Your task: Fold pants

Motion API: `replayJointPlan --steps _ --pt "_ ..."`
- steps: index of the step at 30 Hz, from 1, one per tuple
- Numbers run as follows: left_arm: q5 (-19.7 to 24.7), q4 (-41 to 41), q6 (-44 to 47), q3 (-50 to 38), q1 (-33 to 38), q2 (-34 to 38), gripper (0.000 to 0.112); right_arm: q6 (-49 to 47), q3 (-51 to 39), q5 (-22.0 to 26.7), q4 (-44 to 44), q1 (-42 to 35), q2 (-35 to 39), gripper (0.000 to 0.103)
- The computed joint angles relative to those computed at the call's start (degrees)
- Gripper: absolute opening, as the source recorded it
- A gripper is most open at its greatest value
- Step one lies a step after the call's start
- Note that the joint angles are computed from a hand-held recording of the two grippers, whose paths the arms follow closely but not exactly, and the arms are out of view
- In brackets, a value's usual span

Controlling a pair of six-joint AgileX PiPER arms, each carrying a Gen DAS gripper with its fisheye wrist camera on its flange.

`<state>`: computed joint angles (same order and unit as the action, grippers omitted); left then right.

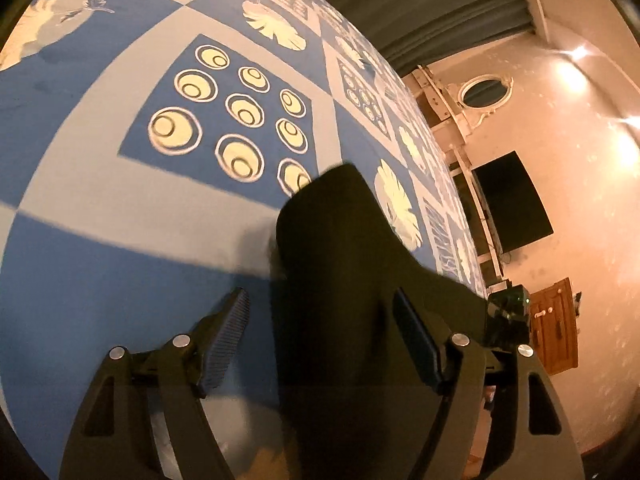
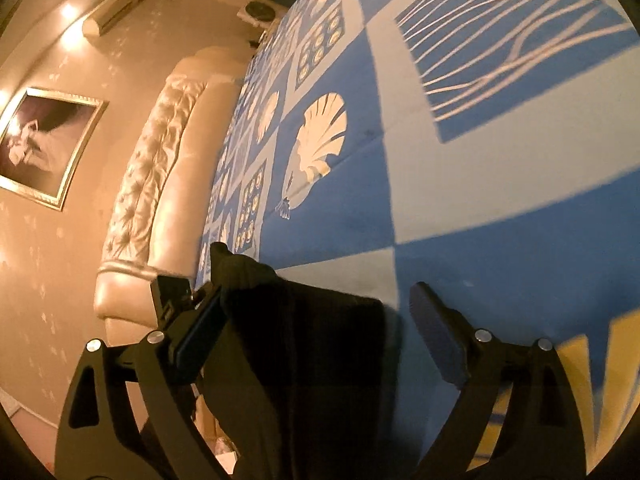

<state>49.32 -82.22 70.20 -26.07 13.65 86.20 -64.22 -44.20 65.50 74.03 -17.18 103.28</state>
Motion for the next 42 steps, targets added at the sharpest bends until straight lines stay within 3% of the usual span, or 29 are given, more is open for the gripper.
replayJointPlan --steps 1,2,3,6,10,14,26,31,35,37,42 --pt "0.0 -0.1 -0.3 -0.7 -0.3 0.9 0.073 -0.1 -0.6 0.5 0.2 0.4 0.7 0.091" --pt "-0.2 -0.1 -0.7 -1.3 -0.7 1.6 0.073 -0.1 -0.9 0.2 0.6 0.7 0.9 0.082" --pt "-0.3 0.0 -0.9 -1.7 -0.7 2.0 0.073 0.2 -1.3 0.6 1.0 0.8 2.1 0.051" --pt "-1.8 0.1 -1.9 -2.2 -1.8 2.1 0.072 0.2 -1.1 -0.1 2.6 0.3 5.2 0.033" --pt "-8.4 2.5 -3.9 -2.1 -5.6 -0.5 0.056 -2.2 -0.2 0.6 5.0 -0.5 6.9 0.030" --pt "-7.6 0.6 -1.0 -1.3 -4.3 0.2 0.050 -2.0 -1.1 1.1 4.6 -0.4 7.9 0.028" --pt "-4.9 -2.4 4.7 -1.5 -2.1 2.7 0.049 -3.3 0.5 0.1 5.8 -1.0 7.3 0.026" --pt "-5.8 -1.7 3.2 -2.5 -3.3 2.5 0.041 -3.1 0.8 -1.3 5.2 0.1 3.9 0.025" --pt "-7.8 -0.9 2.1 -3.0 -4.9 1.2 0.037 -3.2 -0.1 -0.5 5.0 -0.3 2.4 0.019" --pt "-7.8 -2.6 4.3 -2.4 -4.8 1.5 0.037 -2.5 -0.5 -1.5 4.4 -0.3 4.1 0.019" --pt "-8.0 -6.9 8.0 -0.6 -4.8 1.8 0.042 -5.2 1.1 2.7 8.5 -5.0 9.4 0.020"
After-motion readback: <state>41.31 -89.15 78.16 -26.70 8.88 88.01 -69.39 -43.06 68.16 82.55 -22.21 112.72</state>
